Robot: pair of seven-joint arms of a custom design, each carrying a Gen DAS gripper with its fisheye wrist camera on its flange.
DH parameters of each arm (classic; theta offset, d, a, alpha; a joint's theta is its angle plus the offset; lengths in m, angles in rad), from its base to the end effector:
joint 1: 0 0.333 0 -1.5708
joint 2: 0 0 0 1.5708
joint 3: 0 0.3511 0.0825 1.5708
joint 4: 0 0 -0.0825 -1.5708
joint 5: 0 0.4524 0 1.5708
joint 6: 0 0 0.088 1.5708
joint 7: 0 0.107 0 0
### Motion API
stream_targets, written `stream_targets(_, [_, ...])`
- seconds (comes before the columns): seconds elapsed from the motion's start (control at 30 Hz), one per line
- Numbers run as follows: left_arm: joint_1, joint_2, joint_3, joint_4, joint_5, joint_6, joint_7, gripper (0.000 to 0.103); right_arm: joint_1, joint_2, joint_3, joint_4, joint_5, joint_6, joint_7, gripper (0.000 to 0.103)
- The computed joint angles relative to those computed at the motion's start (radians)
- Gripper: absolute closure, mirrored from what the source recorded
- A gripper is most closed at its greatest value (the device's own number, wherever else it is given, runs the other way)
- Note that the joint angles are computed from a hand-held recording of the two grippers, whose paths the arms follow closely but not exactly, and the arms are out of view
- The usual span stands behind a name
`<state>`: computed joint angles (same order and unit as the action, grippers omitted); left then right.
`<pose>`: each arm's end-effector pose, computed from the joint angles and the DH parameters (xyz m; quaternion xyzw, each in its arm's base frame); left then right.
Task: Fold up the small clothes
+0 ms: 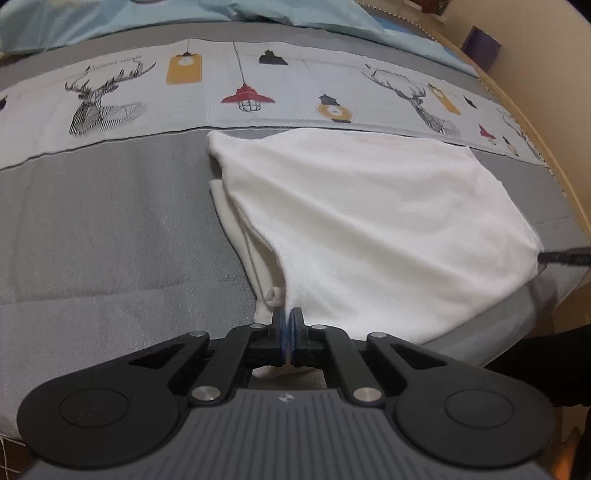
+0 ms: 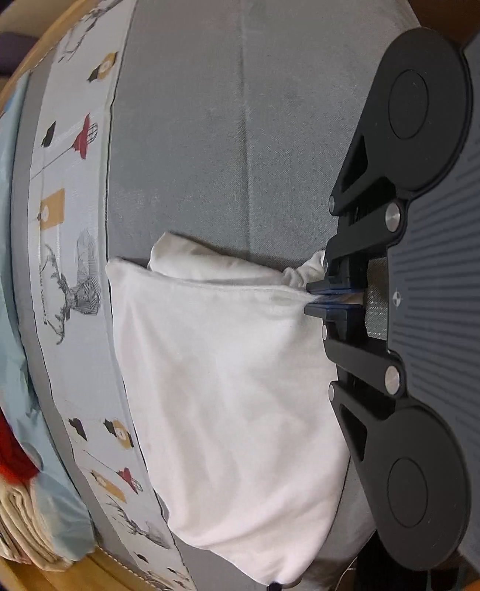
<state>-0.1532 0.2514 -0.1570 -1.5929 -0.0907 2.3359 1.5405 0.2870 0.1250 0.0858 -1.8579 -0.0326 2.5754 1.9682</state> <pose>0.7199 -0.2192 0.5592 -0.6056 0.7552 -0.2327 0.0938 0.6581 0.2552 0.5262 -0.6741 0.6784 -0.1206 0.2662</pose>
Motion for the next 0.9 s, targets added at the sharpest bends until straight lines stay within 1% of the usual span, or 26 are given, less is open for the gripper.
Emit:
stream_targets(0.03, [-0.012, 0.015, 0.011, 0.025, 0.045, -0.058, -0.032, 0.103, 0.006, 0.006, -0.008, 0.014, -0.039, -0.056, 0.035, 0.100])
stream_targets(0.07, [-0.028, 0.040, 0.024, 0.059, 0.102, -0.135, -0.071, 0.103, 0.006, 0.015, -0.011, 0.030, -0.049, -0.112, 0.053, 0.101])
stream_targets(0.13, [-0.059, 0.083, 0.040, 0.115, 0.203, -0.252, -0.122, 0.103, 0.001, 0.028, -0.008, 0.047, -0.030, -0.162, 0.044, 0.101])
stream_targets(0.17, [-0.062, 0.095, 0.040, 0.129, 0.220, -0.278, -0.125, 0.103, 0.003, 0.030, -0.007, 0.051, -0.045, -0.167, 0.042, 0.100])
stream_targets(0.2, [-0.061, 0.093, 0.038, 0.124, 0.225, -0.262, -0.125, 0.103, 0.006, 0.030, -0.007, 0.053, -0.054, -0.165, 0.046, 0.100])
stream_targets(0.23, [-0.058, 0.077, 0.037, 0.101, 0.230, -0.207, -0.130, 0.103, 0.006, 0.030, -0.007, 0.056, -0.055, -0.164, 0.049, 0.100])
stream_targets(0.27, [-0.052, 0.055, 0.035, 0.071, 0.225, -0.135, -0.134, 0.102, 0.009, 0.029, -0.008, 0.060, -0.066, -0.164, 0.061, 0.099])
stream_targets(0.3, [-0.042, 0.035, 0.030, 0.045, 0.203, -0.070, -0.134, 0.102, 0.016, 0.027, -0.013, 0.062, -0.101, -0.159, 0.091, 0.096])
stream_targets(0.33, [-0.032, 0.020, 0.023, 0.023, 0.174, -0.014, -0.129, 0.102, 0.025, 0.018, -0.022, 0.053, -0.159, -0.136, 0.141, 0.094])
stream_targets(0.37, [-0.020, 0.006, 0.013, 0.002, 0.136, 0.040, -0.110, 0.102, 0.034, 0.009, -0.030, 0.043, -0.224, -0.106, 0.193, 0.093])
stream_targets(0.4, [-0.009, -0.002, -0.001, -0.013, 0.092, 0.078, -0.073, 0.102, 0.038, 0.001, -0.034, 0.032, -0.273, -0.074, 0.231, 0.093])
stream_targets(0.43, [-0.003, -0.001, -0.013, -0.015, 0.055, 0.090, -0.031, 0.102, 0.036, -0.006, -0.035, 0.021, -0.292, -0.034, 0.251, 0.093])
stream_targets(0.47, [0.000, 0.000, -0.021, -0.016, 0.032, 0.084, 0.010, 0.101, 0.029, -0.010, -0.030, 0.010, -0.275, 0.006, 0.247, 0.093])
stream_targets(0.5, [-0.006, 0.009, -0.022, -0.006, 0.036, 0.052, 0.033, 0.101, 0.020, -0.009, -0.021, 0.006, -0.235, 0.033, 0.216, 0.093])
stream_targets(0.53, [-0.022, 0.029, -0.014, 0.021, 0.073, -0.012, 0.035, 0.101, 0.013, -0.003, -0.011, 0.009, -0.189, 0.038, 0.166, 0.093])
stream_targets(0.57, [-0.046, 0.057, -0.002, 0.061, 0.130, -0.113, 0.018, 0.101, 0.010, 0.008, -0.003, 0.022, -0.161, 0.020, 0.123, 0.091])
stream_targets(0.6, [-0.068, 0.080, 0.009, 0.090, 0.180, -0.193, -0.001, 0.101, 0.012, 0.025, 0.002, 0.042, -0.155, -0.025, 0.087, 0.089])
stream_targets(0.63, [-0.086, 0.093, 0.020, 0.103, 0.228, -0.227, -0.022, 0.098, 0.021, 0.048, 0.004, 0.075, -0.173, -0.099, 0.060, 0.084])
stream_targets(0.67, [-0.092, 0.091, 0.024, 0.097, 0.250, -0.210, -0.032, 0.097, 0.030, 0.062, 0.003, 0.097, -0.193, -0.155, 0.045, 0.075])
stream_targets(0.7, [-0.090, 0.087, 0.022, 0.091, 0.248, -0.189, -0.037, 0.097, 0.039, 0.076, 0.002, 0.116, -0.208, -0.194, 0.035, 0.074])
stream_targets(0.73, [-0.087, 0.078, 0.021, 0.081, 0.241, -0.159, -0.045, 0.097, 0.044, 0.081, 0.001, 0.121, -0.216, -0.201, 0.031, 0.074])
stream_targets(0.77, [-0.085, 0.068, 0.020, 0.068, 0.235, -0.119, -0.059, 0.097, 0.047, 0.079, -0.001, 0.119, -0.223, -0.190, 0.034, 0.074])
stream_targets(0.8, [-0.082, 0.066, 0.018, 0.068, 0.229, -0.099, -0.063, 0.096, 0.048, 0.076, -0.003, 0.114, -0.221, -0.171, 0.040, 0.074])
stream_targets(0.83, [-0.082, 0.069, 0.016, 0.073, 0.223, -0.087, -0.067, 0.092, 0.047, 0.072, -0.005, 0.110, -0.218, -0.155, 0.049, 0.073])
stream_targets(0.87, [-0.083, 0.076, 0.015, 0.084, 0.222, -0.098, -0.067, 0.085, 0.048, 0.069, -0.007, 0.108, -0.218, -0.158, 0.057, 0.069])
stream_targets(0.9, [-0.090, 0.096, 0.018, 0.113, 0.232, -0.148, -0.072, 0.082, 0.051, 0.073, -0.009, 0.116, -0.227, -0.182, 0.064, 0.066])
